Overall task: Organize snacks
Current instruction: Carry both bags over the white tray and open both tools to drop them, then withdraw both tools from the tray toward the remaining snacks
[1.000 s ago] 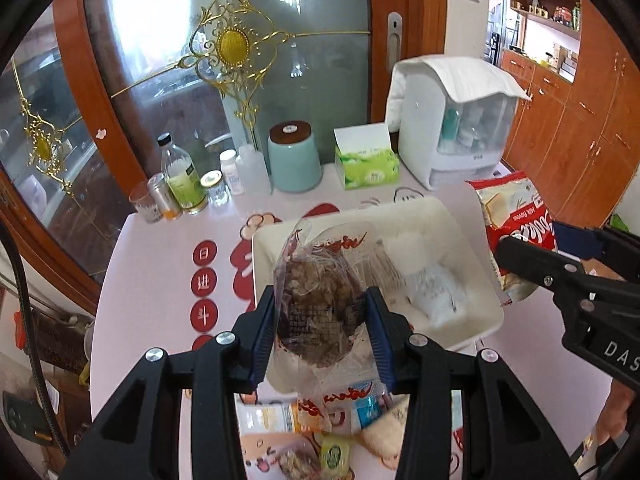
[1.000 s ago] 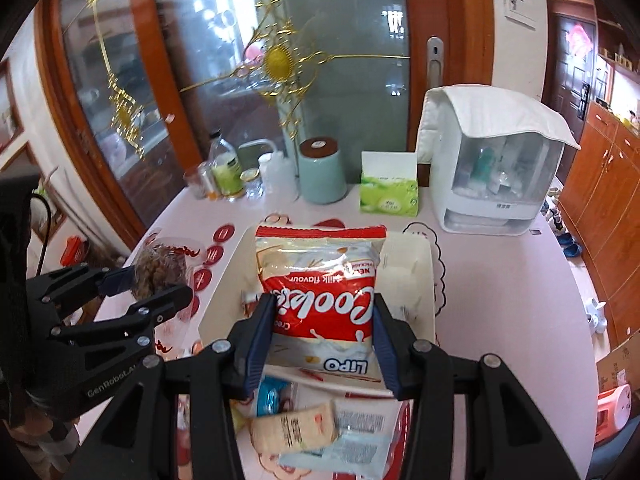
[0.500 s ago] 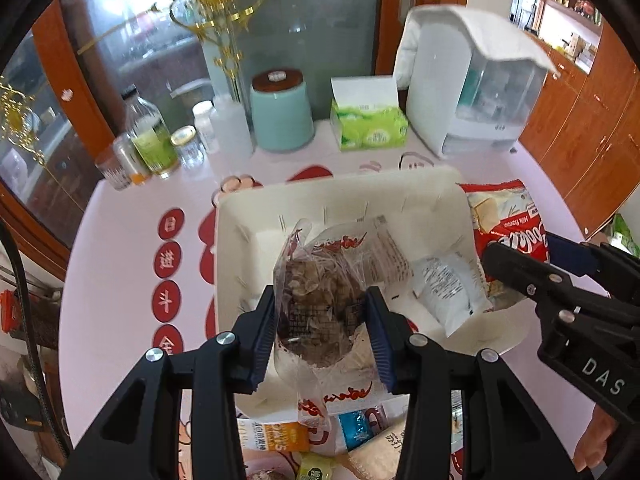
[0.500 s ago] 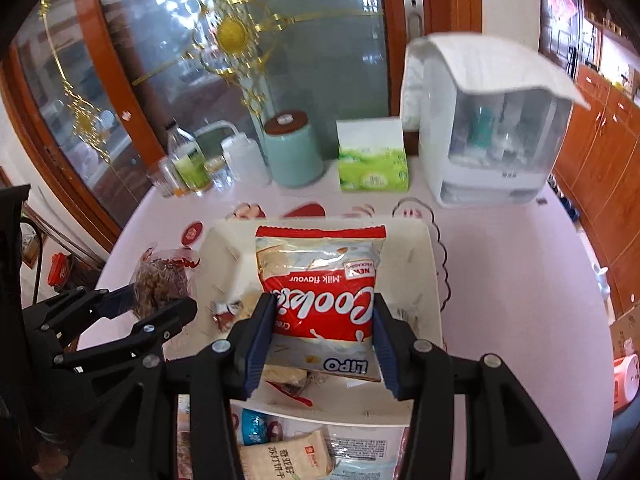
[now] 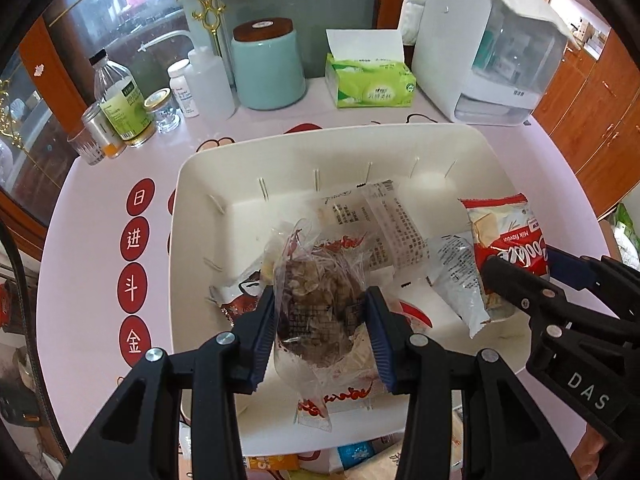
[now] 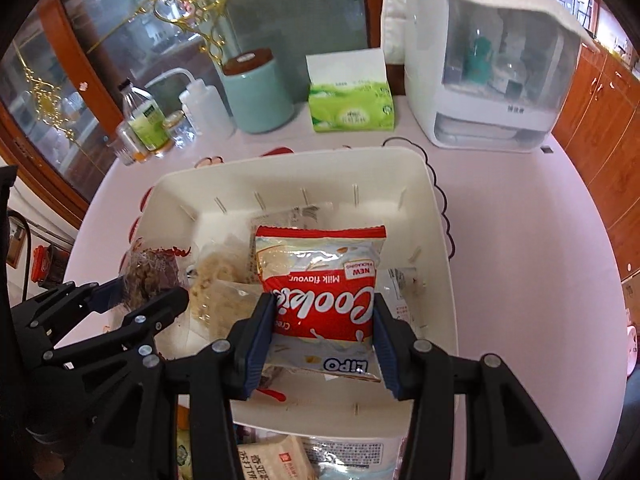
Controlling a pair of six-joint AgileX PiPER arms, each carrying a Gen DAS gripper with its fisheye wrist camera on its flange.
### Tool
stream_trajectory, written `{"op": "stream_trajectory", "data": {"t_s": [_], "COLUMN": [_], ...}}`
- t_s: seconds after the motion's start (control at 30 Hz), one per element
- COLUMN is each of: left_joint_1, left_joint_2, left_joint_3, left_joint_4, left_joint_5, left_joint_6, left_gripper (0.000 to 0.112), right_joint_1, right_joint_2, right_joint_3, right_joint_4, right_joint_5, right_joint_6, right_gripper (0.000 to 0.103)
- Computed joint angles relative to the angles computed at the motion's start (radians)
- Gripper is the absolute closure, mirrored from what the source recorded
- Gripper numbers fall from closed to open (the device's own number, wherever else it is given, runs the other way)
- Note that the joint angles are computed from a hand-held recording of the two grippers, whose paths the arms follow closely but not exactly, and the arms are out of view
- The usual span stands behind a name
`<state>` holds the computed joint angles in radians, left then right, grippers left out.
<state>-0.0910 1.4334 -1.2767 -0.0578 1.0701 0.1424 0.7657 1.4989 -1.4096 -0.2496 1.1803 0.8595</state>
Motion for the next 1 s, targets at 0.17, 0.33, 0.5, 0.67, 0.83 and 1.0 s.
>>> {"op": "stream_trajectory", "data": {"t_s": [0.17,0.33,0.5,0.67,0.83,1.0], "left_joint_1": [-0.004,0.052,0.045,0.031,0.021,0.024], "left_joint_2": [0.025,0.032,-0.006,-0.053,-0.101,-0.151], "left_joint_3": [-0.01,-0.014,0.014,0.028,0.042,0.051], "left_joint_4": [0.029,-0.018,0.002,0.017,0.033,0.039], "left_joint_5": [0.006,0.034,0.026,0.032,0.052,0.076], "left_joint_6": [-0.02,0.004,0.006,0.007,0.003,0.001], "left_gripper": [0.033,0.023,0.023,0.023,0.023,0.023], "right_joint_1": [-0.024,-0.056,-0.044,-0.022,0.001,0.048], "right_joint_2": [0.006,-0.015,-0.033,-0.058,-0.09,-0.12], "right_joint_3": [0.021,0.052,0.061,0.069,0.079,0.076], "right_joint_4": [0.041,0.078,0.077,0.071,0.062,0.035], "right_joint_5": [-0.024,-0.046,-0.043,-0.03,-0.018,0.012], "right_joint_6": [-0.008,0.01,0.023,0.037,0.058,0.092], "right_gripper": [0.055,0.05,0.047,0.047,0.047,0.047]}}
